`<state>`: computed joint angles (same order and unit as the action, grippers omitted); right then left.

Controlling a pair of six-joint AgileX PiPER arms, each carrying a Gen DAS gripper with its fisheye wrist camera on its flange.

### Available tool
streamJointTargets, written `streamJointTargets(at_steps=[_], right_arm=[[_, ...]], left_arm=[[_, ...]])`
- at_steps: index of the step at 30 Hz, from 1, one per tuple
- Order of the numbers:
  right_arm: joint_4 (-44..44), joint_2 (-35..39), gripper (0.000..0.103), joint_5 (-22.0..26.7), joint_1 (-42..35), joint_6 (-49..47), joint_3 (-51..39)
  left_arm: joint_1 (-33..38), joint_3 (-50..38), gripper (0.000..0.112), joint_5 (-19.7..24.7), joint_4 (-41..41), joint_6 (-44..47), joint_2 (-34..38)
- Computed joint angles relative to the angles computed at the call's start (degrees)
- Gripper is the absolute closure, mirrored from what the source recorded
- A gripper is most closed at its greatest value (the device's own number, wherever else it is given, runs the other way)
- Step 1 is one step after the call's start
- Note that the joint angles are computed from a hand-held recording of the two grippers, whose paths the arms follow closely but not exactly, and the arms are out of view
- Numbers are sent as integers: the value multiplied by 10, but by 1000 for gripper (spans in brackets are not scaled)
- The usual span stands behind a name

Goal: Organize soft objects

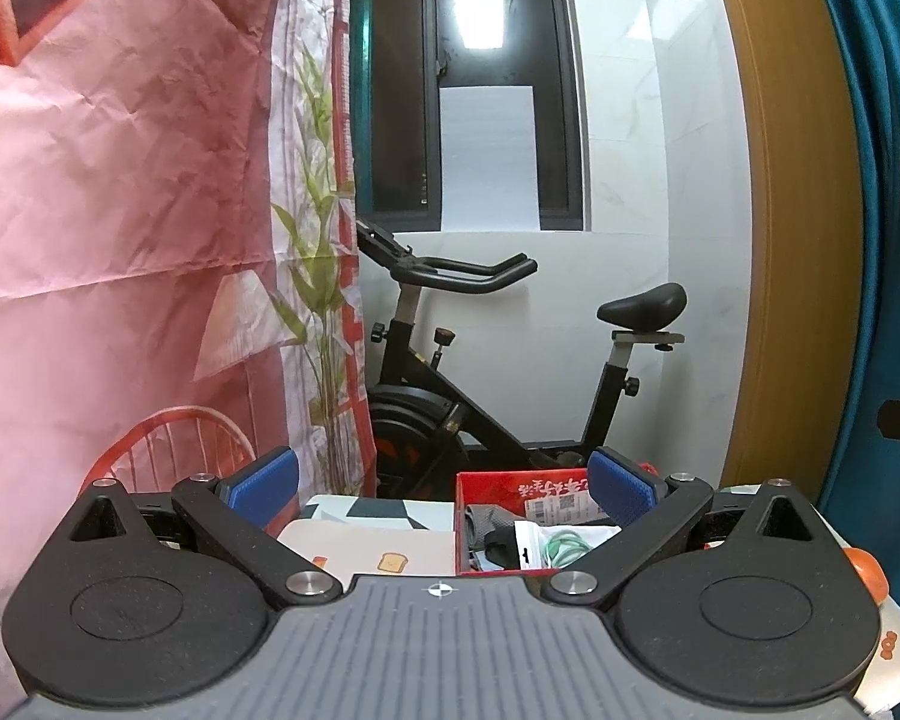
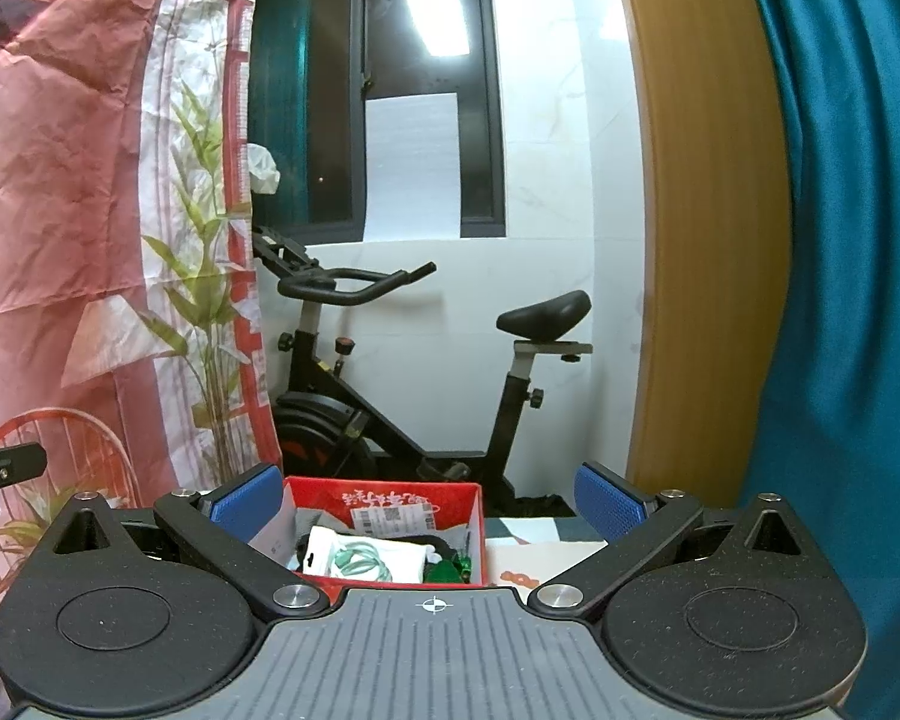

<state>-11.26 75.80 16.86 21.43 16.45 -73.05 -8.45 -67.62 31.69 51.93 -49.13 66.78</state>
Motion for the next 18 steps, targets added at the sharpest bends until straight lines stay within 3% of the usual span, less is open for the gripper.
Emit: streamJointTargets(at_steps=[18], right_arm=[[10, -3, 0, -5, -5, -11, 3]], left_arm=[[3, 2, 9, -2, -10, 6, -2]])
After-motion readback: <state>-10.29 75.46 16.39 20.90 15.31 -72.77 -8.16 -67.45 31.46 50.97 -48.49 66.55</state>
